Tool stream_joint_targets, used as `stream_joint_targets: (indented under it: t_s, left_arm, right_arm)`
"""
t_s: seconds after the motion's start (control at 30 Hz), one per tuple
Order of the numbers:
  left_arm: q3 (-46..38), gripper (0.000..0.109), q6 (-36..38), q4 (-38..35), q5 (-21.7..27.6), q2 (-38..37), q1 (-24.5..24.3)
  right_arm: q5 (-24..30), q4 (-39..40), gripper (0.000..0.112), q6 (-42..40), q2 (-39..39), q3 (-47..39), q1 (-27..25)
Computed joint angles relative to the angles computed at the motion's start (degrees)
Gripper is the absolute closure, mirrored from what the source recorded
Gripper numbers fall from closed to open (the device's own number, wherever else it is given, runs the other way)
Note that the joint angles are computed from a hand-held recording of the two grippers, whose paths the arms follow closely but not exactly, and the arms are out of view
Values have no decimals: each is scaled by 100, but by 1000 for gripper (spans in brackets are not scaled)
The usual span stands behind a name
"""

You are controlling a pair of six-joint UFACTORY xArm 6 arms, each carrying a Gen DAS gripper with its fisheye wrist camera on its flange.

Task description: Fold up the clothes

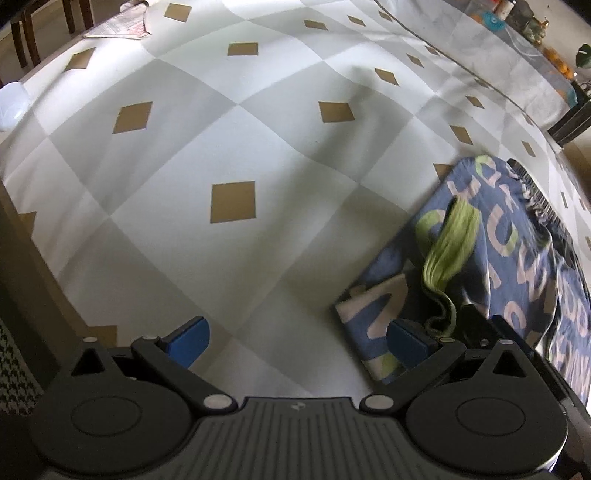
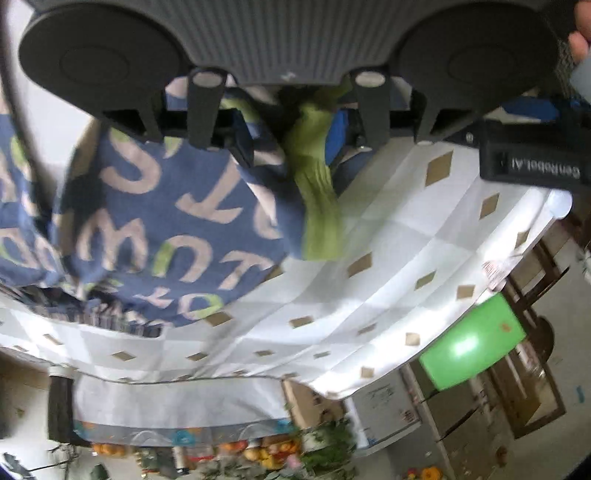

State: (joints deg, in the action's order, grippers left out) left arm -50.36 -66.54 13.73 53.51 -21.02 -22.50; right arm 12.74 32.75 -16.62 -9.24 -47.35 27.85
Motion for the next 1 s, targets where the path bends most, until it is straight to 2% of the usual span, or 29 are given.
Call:
stream_joint_targets:
  t_s: [0.17,0.33,0.6,0.77,0.9,1.0]
  left_arm:
    - [-36,6,-32,-38,-44,52,-21]
    - [-28,6,-83,-71,-29,53,-22]
    - [-35,6,-288,28,167,70,-26]
    - [-65,6,-234,7,177,126,-33]
    - [-82,6,-176,-32,160,160,-39]
    - [-70,6,-185,-62,161,151,-30]
  right_arm:
    - [227,-35,70,-215,-139,41,-11]
    - [255,-810,70,-455,-335,234,304]
    - [-85,-1769,70,38,46,118,498]
    - [-267,-2656,70,726,275,71,491]
    - [-289,-2998,71,1140,393,75,461]
    - [-355,-2805,75,1213,420,90,450]
